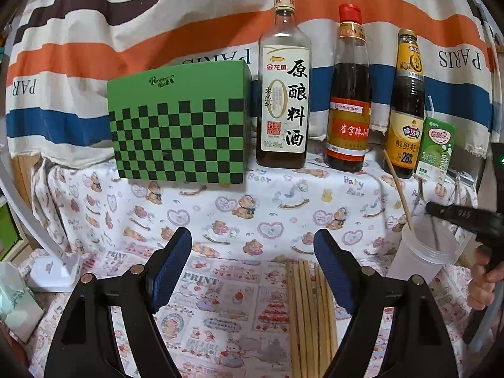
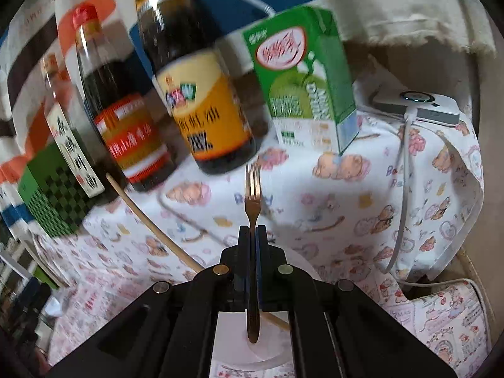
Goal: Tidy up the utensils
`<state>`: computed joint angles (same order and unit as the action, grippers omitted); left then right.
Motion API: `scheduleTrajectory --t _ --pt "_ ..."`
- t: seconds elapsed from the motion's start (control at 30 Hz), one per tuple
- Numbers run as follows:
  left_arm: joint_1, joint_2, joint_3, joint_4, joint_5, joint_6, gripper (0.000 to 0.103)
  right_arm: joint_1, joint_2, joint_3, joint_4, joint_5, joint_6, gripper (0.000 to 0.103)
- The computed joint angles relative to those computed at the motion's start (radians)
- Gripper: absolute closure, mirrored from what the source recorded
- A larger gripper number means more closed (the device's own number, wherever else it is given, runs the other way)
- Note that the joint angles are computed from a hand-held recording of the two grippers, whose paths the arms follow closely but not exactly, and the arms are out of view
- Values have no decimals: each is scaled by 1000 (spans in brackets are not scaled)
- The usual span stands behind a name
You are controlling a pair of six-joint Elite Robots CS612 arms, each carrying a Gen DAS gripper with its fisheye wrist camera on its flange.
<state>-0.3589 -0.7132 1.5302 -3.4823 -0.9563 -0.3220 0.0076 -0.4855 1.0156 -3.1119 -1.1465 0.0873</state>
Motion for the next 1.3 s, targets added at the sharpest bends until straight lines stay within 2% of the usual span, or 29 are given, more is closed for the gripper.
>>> scheduleTrajectory --t 0.27,0.37,0.5,0.6,0.63,0.7,0.83,0.93,1.07,1.17,1.23,1.3 --pt "1 -4 3 12 21 -35 24 12 1 -7 99 -35 -77 99" --pt "7 -6 4 30 7 -60 24 14 -2 3 92 -35 -86 99" --pt "5 -3 -3 49 27 -53 24 13 -13 15 112 -27 -105 99" --pt "0 6 -16 70 77 -29 20 10 -26 49 59 -35 -67 98" --pt "-2 10 -21 86 94 -25 19 9 -33 65 39 -35 -37 95" --pt "2 9 -28 130 81 -33 19 4 -49 108 -26 -30 13 88" --pt "8 -1 -28 213 60 -69 19 -4 -84 206 -180 28 73 86" --pt "7 -7 -26 251 65 -90 15 -2 -101 258 -240 91 74 74" --pt "4 -14 -16 251 85 -111 11 16 -117 290 -168 141 -46 72" --pt "-2 -21 -1 209 129 -126 6 40 -133 300 -10 115 -176 72" --pt "-2 -36 20 165 117 -100 3 50 -135 298 57 108 -203 72" --pt "-6 -43 36 94 125 -62 0 60 -133 300 80 83 -215 72"
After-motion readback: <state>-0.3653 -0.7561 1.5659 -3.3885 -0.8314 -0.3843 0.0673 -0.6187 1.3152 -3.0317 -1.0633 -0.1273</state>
